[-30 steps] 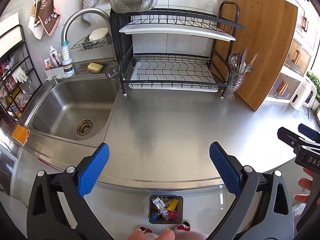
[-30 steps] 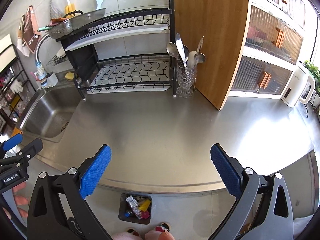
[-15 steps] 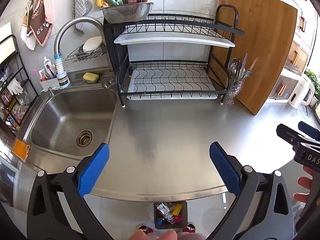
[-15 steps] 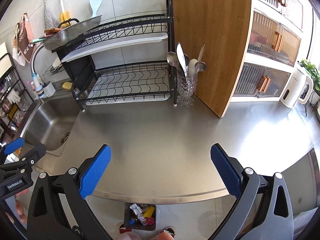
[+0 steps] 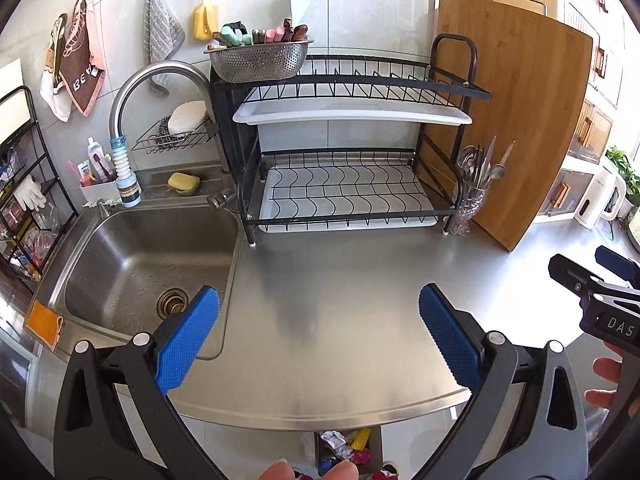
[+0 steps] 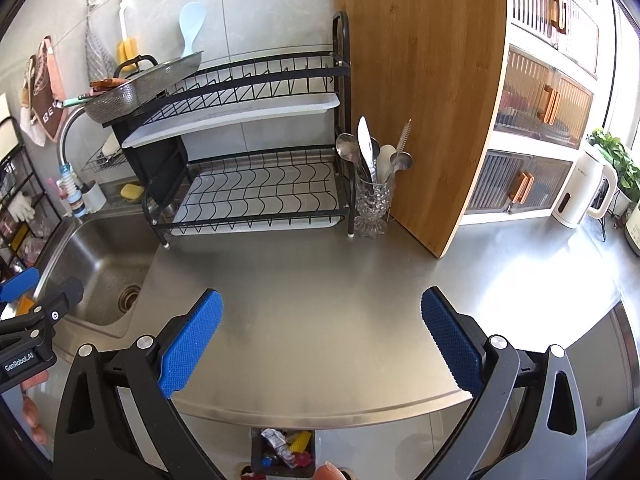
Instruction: Collect trash
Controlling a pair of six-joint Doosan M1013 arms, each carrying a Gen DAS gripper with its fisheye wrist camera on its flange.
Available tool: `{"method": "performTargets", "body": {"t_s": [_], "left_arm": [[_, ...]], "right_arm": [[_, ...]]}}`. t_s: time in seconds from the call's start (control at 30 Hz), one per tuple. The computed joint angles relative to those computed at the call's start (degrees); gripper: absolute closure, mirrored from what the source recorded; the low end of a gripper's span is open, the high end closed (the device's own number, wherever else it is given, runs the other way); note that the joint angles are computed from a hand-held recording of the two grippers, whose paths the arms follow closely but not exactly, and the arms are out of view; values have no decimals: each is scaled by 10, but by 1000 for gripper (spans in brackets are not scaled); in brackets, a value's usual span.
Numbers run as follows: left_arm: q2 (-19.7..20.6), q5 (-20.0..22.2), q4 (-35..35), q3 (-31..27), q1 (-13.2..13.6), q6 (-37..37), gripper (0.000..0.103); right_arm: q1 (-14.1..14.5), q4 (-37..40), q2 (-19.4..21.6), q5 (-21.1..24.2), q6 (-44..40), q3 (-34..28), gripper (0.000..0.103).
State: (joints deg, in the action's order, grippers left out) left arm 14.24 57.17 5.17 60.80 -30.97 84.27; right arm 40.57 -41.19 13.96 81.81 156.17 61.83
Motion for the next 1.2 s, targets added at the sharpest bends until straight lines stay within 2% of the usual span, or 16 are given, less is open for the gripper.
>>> {"method": "performTargets", "body": {"t_s": [1.2], "left_arm": [[6,-11,2,-7,4,-8,8]], "right_arm": [[-8,7,5,-16,-12,-9,3]]}}
